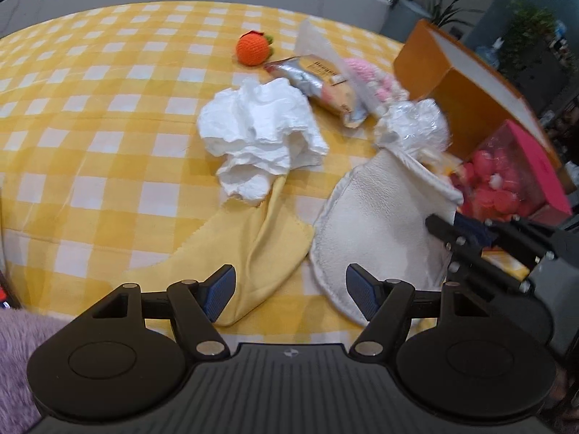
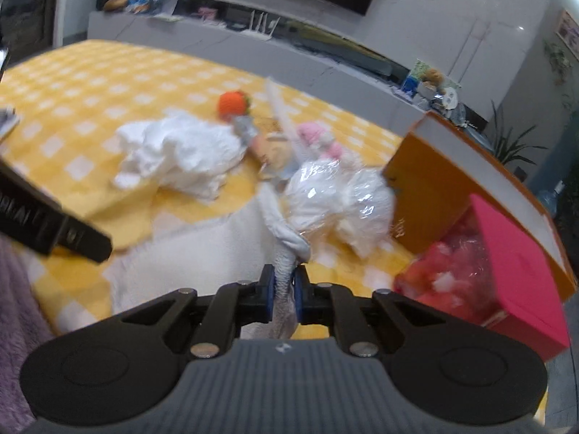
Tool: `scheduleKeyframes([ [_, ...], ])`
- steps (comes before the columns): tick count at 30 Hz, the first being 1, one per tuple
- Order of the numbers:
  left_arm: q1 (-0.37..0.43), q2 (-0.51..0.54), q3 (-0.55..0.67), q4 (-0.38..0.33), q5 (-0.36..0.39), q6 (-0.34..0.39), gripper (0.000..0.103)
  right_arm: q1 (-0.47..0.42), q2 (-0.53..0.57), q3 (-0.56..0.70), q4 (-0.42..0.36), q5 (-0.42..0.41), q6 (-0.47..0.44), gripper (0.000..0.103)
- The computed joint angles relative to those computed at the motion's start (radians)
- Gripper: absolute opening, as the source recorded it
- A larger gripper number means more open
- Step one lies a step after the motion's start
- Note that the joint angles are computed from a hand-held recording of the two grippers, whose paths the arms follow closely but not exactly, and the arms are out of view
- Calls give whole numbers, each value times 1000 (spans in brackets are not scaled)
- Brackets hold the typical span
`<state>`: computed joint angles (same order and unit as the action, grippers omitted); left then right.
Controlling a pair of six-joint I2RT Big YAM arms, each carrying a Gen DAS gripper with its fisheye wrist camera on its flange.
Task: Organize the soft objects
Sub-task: 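Grasp the white towel mitt with the right tool while the left tool grasps the yellow cloth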
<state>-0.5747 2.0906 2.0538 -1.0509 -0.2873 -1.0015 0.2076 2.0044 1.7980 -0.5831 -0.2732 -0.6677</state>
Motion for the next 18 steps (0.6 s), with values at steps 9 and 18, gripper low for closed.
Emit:
scheduleKeyframes([
  [9,35,146,235,-242,-15,-2,78,-5,53,46,-36,38,13,9],
  [18,24,241,391,-366,-66,49,65,-11,62,59,-46,23,46,16],
])
